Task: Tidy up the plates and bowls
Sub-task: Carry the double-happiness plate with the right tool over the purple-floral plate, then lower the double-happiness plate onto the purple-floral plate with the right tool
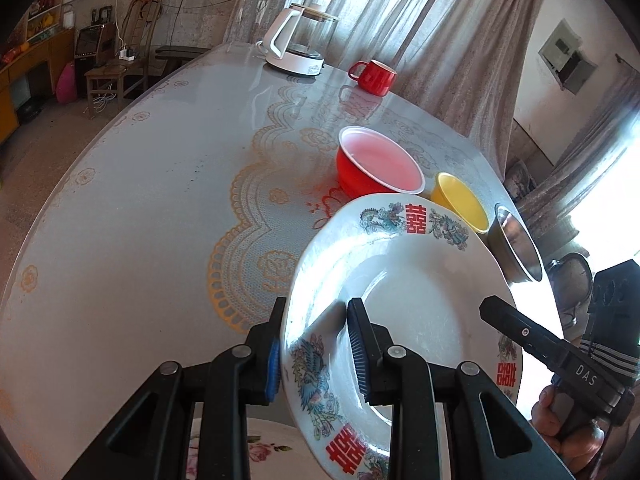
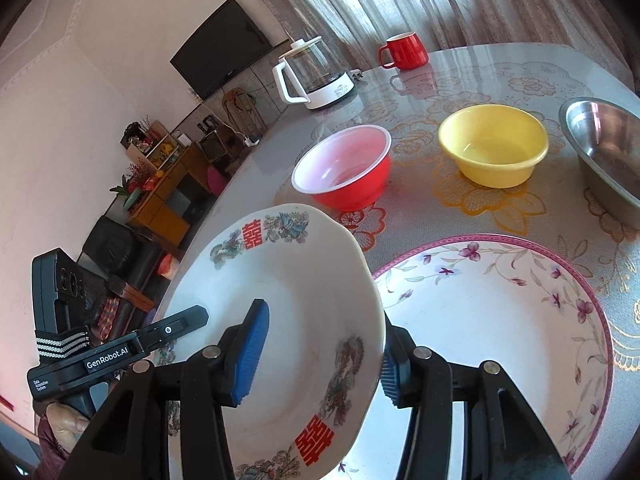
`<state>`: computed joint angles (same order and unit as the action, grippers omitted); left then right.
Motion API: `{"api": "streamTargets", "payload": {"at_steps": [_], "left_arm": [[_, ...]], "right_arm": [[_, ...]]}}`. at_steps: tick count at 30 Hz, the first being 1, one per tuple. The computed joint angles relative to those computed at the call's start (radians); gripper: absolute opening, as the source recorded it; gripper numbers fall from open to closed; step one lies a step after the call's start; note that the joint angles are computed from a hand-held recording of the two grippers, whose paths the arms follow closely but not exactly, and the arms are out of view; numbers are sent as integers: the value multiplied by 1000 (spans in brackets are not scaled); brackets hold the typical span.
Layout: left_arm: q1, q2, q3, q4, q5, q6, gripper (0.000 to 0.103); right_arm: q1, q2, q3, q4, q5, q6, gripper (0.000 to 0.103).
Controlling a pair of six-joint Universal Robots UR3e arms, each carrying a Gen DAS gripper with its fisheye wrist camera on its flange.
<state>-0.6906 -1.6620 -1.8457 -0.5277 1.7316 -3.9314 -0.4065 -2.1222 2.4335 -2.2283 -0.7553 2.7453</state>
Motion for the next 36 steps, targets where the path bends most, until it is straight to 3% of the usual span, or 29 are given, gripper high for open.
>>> {"api": "streamTargets", "payload": {"at_steps": [3, 9, 12, 17, 23, 31, 33, 36], "left_arm": [[-32, -42, 64, -19, 8, 3, 29], [-89, -171, 221, -58, 3, -6, 29], [-111, -245, 304, -81, -9, -12, 29], [-132, -334, 406, -116, -21, -13, 29], [-154, -399, 504, -167, 4, -8, 30], [-168, -479, 605, -234, 3, 30, 30], [-183, -491, 624, -245, 35, 31, 30], [-173, -479, 602, -227, 16, 26, 30]], "right_arm": [[-106, -146, 16, 204, 29, -109, 51], [-403, -418, -57, 803, 64, -460, 51], [-573, -481, -108, 1070, 54, -648, 51], [-792, -523, -154, 1343, 11, -876, 51], [-840, -507, -128, 1326, -7, -893, 51], [-797, -491, -67, 1137, 4, -761, 51], [-774, -490, -48, 1078, -4, -725, 56], [-789, -512, -42, 1105, -1, -755, 57]]}}
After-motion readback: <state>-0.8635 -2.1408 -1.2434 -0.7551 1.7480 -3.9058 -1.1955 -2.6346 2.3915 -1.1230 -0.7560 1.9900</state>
